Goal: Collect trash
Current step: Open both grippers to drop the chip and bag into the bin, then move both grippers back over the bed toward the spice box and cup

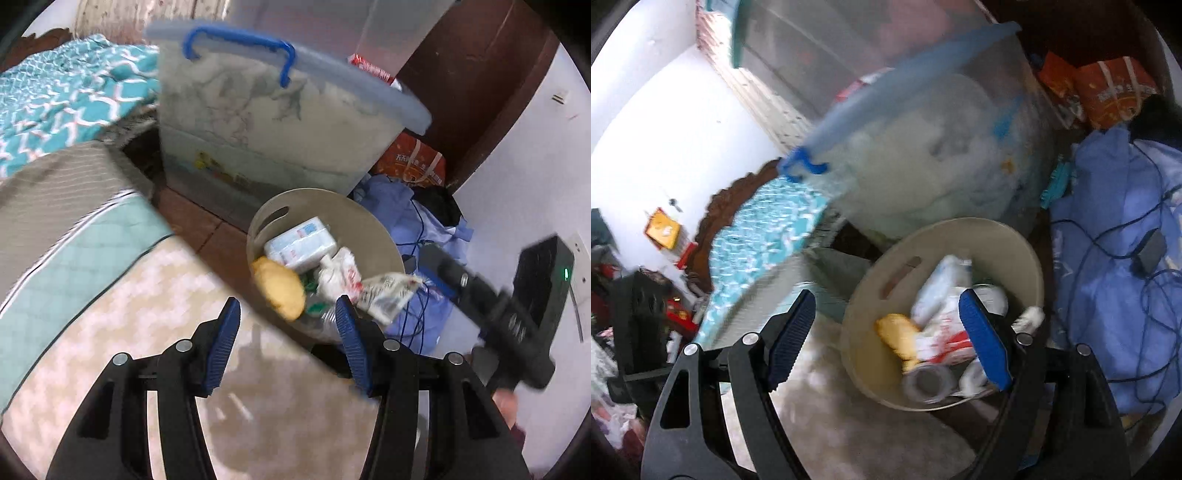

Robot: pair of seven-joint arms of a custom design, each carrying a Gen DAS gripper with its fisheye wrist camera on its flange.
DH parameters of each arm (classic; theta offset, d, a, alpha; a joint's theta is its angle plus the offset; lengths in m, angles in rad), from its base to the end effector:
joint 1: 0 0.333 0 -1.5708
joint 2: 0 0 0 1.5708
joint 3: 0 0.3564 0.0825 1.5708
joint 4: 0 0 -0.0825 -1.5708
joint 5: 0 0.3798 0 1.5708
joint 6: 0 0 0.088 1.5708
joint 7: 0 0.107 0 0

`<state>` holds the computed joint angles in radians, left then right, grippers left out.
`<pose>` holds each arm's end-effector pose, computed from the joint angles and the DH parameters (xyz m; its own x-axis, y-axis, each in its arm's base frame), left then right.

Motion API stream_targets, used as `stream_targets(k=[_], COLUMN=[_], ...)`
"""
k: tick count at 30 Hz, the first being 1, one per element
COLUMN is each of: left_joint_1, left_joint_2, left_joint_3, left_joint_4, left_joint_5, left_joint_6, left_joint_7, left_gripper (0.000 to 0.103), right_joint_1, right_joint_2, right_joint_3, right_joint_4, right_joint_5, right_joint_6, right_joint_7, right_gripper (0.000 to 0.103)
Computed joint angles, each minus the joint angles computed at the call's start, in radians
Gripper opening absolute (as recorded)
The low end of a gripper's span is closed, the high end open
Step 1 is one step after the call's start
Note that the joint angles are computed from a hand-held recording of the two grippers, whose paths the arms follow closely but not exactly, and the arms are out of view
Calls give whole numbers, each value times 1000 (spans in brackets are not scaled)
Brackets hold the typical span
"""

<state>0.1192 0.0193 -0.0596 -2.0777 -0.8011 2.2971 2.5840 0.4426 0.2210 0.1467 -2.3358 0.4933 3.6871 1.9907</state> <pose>0.5699 0.0187 0.4867 -0.5077 -0.8042 0.3090 -0.7897 0.2910 -0.5401 0.5008 0.2548 0.4161 -0.0724 -0.7923 -0.6058 -0.5389 0.5422 -0.6447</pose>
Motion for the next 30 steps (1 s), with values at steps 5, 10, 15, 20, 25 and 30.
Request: stream_targets(k=[5, 10, 15, 20, 25, 30], left_joint_1=[65, 133, 227, 323, 408, 472], left_joint_2=[-119, -178, -183, -123, -71, -58], left_joint_3=[87, 177, 273, 322, 321, 316], left_joint_4=[-127, -216, -252, -235, -200, -172], left_joint_5=[-17, 44, 72, 42, -32, -109], left_joint_6=[10, 89, 159, 231, 244, 157], left_joint_7=[111, 152, 178, 191, 242, 300], left_gripper=[51, 52, 53, 54, 54, 54], right_joint_1=[-55, -93, -132, -18, 108, 184], right_joint_2=[35, 146, 318, 501, 622, 663], right_joint_3=[88, 198, 369, 402, 361, 309], right_joint_4=[64, 224, 459, 766, 988, 1075], right_joint_5=[-218, -416, -511, -513, -479, -437], right_joint_6=[-46, -163, -321, -513, -608, -641], right_joint_7=[140, 233, 183, 73, 13, -26], right_gripper=[80, 80, 80, 80, 79, 78])
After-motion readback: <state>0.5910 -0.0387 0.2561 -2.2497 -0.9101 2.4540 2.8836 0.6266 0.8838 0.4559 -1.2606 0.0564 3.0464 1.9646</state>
